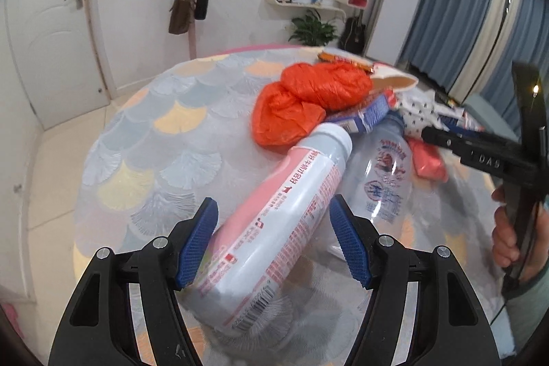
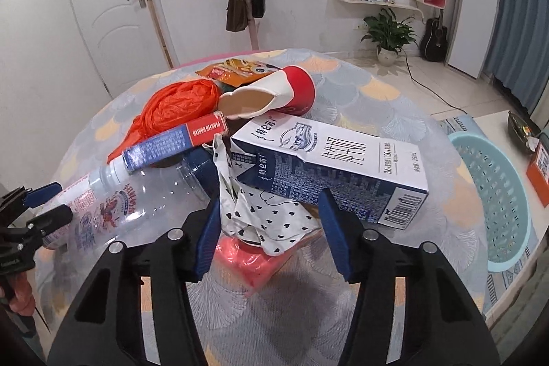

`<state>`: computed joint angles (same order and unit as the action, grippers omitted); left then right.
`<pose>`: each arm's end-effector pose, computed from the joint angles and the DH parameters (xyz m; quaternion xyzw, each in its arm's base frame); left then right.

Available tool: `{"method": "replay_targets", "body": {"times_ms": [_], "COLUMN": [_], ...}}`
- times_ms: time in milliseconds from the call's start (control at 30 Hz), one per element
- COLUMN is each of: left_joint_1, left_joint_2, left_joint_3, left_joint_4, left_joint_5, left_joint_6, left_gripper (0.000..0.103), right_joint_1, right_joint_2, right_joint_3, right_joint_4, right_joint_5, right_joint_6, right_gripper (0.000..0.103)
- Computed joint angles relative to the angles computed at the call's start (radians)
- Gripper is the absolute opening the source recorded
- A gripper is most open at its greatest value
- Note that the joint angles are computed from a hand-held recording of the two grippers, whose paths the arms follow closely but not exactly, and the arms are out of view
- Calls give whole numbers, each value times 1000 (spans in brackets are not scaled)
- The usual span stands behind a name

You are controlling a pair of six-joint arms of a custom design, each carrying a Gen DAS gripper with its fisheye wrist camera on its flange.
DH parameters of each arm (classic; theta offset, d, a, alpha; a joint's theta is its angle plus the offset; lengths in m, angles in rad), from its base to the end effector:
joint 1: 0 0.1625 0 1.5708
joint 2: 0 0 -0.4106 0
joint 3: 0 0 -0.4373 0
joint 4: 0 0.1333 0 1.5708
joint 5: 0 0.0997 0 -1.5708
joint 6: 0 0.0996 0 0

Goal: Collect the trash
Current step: 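Grasp the pink-labelled bottle with left tool while right tool grasps polka-dot wrapper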

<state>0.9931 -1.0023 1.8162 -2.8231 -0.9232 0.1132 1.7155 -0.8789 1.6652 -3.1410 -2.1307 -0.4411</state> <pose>-0.1904 -0.6462 0.1610 0.2482 0.8941 -0.2721 0.2548 0.1807 -0.6822 0.1798 0.1554 -0.8808 0.3254 0.3068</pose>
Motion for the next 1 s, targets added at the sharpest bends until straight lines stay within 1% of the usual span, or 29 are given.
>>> {"method": "replay_targets", "body": {"times_ms": [100,167,200,233,267,300,367,467,533,633,767,867,1000], "left_joint_1": [0,-3,-2,1,3,6,7,1,1,3,-2,-9,-37], "left_joint_2": [4,14,19,20,18,20,28,29,26,17,6,-14,-29], "left_joint_3": [-9,-21,-25,-32,-33,-37,-41,-37,-33,-25,-6,15,31], "left_joint_4": [35,68,74,89,95,97,95,92,93,88,56,11,-41], "left_joint_5": [-1,24,25,12,-1,-15,-21,-24,-38,-54,-54,-73,-69], "left_joint_6": [-17,-35,-39,-50,-61,-72,-81,-75,-79,-100,-126,-130,-121], "left_gripper": [64,64,65,64,64,64,62,55,51,49,48,48,48], "right_joint_1": [4,5,7,9,10,10,8,9,14,20,22,21,19], "right_joint_2": [15,21,26,31,32,32,24,12,8,-10,-42,-73,-115], "right_joint_3": [-12,-17,-19,-21,-20,-18,-10,9,22,45,80,110,142], "right_joint_4": [4,17,15,9,6,8,13,-12,-50,-83,-128,-161,-187], "right_joint_5": [-16,-11,-15,-17,-15,-11,9,29,31,34,50,68,91], "right_joint_6": [-8,-13,-23,-32,-40,-43,-43,-69,-94,-111,-111,-114,-100], "right_gripper": [46,38,36,33,27,25,15,8,8,7,7,7,6]}}
